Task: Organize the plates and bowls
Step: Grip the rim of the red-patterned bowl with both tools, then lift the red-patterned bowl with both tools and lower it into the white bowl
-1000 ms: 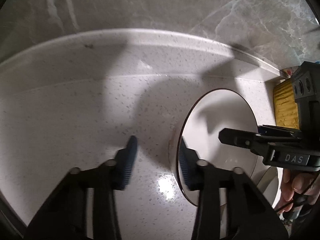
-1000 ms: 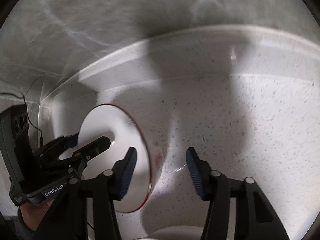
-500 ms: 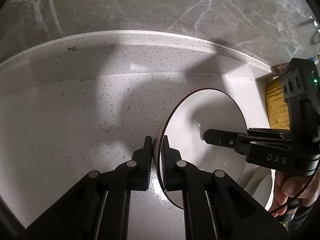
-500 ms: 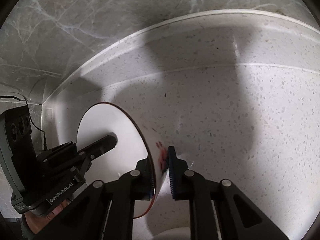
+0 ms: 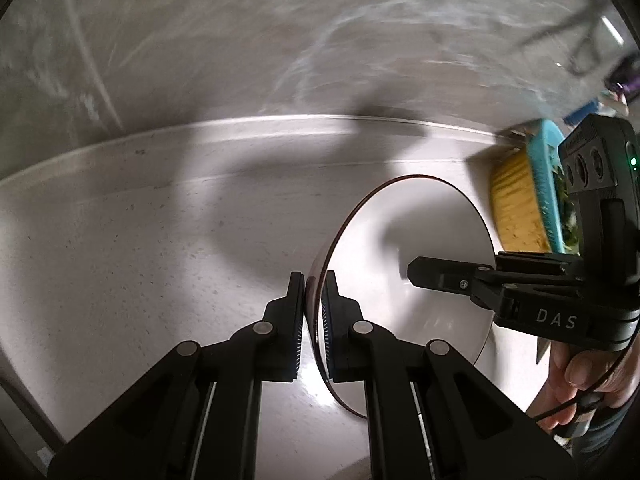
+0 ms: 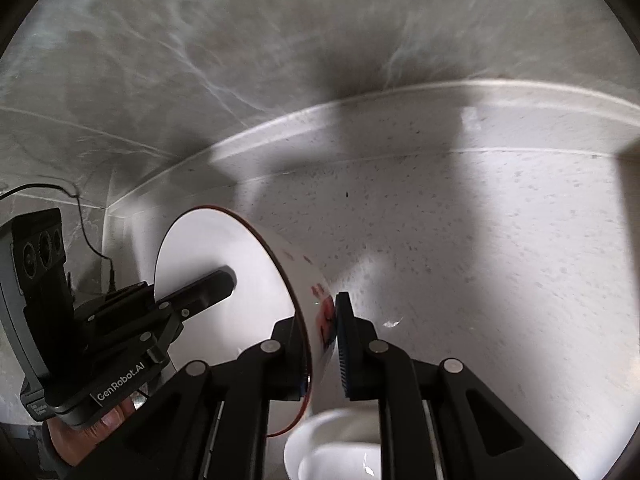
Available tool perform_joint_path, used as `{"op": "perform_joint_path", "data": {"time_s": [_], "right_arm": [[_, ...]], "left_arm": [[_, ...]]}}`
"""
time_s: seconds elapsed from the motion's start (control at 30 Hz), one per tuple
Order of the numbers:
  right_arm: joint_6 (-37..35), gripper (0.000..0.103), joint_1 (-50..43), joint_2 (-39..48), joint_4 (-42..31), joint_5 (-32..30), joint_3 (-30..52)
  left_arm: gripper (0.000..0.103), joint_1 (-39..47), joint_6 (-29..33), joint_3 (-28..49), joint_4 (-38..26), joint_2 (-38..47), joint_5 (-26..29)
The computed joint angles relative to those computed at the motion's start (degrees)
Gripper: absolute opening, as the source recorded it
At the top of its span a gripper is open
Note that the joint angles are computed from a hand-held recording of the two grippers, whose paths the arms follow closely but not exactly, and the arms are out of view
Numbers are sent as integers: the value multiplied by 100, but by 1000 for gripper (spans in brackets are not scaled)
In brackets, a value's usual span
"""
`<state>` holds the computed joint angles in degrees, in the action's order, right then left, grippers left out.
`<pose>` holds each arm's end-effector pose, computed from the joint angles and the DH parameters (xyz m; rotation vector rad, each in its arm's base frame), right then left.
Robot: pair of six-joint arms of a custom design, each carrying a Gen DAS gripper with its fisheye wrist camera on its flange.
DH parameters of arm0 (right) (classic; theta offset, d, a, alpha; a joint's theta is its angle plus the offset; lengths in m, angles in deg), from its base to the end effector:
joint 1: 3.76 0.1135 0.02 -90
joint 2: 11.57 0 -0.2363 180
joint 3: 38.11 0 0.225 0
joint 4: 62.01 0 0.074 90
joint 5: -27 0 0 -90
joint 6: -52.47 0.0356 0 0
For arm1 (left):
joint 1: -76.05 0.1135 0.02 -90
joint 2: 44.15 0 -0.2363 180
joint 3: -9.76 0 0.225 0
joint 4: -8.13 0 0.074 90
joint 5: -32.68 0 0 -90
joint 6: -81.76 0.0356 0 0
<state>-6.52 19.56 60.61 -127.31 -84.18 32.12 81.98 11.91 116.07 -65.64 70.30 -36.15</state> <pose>0.1914 0.0965 0.2320 0.0846 2.8658 0.7397 0.3550 0.0240 0.1906 0.3947 2.8567 -0.4790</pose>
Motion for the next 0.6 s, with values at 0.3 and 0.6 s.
{"op": "perform_joint_path", "data": {"time_s": [0.3, 0.6], "right_arm": [[-58, 17, -46, -1561, -1386, 183, -36], [-80, 17, -64, -2925, -2191, 147, -862]], "left_arm": [[8, -642, -79, -960, -299, -1463, -107], [8, -1260, -435, -2644, 57, -2553, -283]]}}
